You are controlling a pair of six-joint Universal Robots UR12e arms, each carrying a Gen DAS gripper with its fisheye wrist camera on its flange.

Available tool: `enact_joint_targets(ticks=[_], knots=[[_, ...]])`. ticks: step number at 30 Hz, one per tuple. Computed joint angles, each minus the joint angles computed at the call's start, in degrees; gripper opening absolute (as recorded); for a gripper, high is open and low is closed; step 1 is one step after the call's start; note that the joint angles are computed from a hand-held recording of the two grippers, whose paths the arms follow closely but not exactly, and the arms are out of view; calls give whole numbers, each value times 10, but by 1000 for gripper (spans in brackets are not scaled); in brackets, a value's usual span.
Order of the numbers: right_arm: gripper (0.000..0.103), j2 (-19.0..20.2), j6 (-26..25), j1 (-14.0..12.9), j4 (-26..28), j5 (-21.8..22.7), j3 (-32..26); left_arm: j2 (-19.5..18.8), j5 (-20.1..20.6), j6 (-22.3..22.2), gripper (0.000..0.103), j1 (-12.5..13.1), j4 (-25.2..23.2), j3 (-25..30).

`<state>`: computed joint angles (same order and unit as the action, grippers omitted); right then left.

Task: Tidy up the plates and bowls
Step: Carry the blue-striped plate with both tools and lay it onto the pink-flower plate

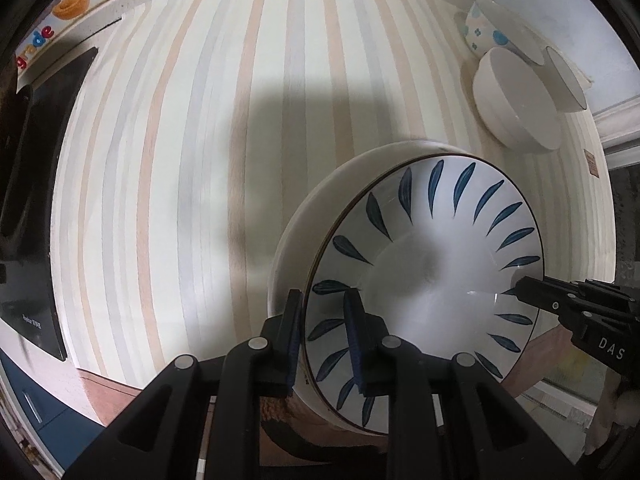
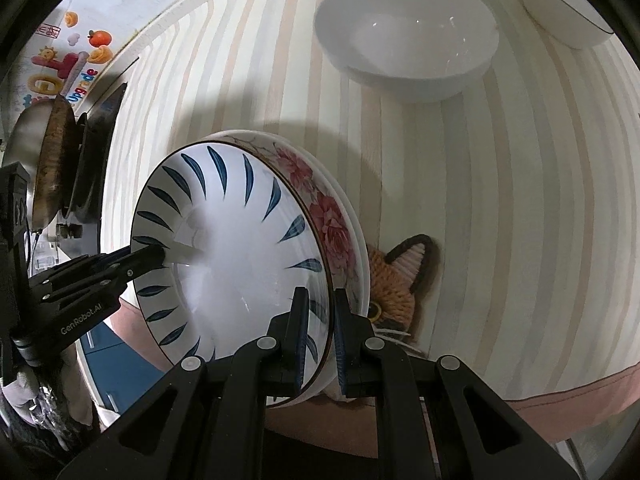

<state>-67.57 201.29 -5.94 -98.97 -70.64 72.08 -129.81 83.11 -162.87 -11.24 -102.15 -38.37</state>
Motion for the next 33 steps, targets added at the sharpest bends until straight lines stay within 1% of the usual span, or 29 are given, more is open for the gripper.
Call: enact_joint_targets(ticks=[6,12,14,15,17,19,21,27,33], knots=[[14,9,1,5,2,-5,-6,4,8,-1,19,-3,12,-11],[14,7,5,4,-10,-5,-2,12,5,-15,19,-3,25,-29],[16,8,11,4,-11,-5,-2,14,6,-22,19,-3,30,-34],[16,8,11,4,-12,-5,-3,19,7,-24,19,-2,38,-45],[19,10,14,5,-12,-8,-7,18,3,-34,19,-1,31,-42],[25,9,19,3,-19,1,-4,18,-2,-39,19,2,26,-44],[25,8,22,0,-27,6,-1,19,-8,-47,19,5,24,-45],[25,8,12,-4,-27,16,0,21,-16,-70,19,9,28,-51],[25,0,7,-1,-33,-1,-3,41,-7,-75,19,12,51,-68]])
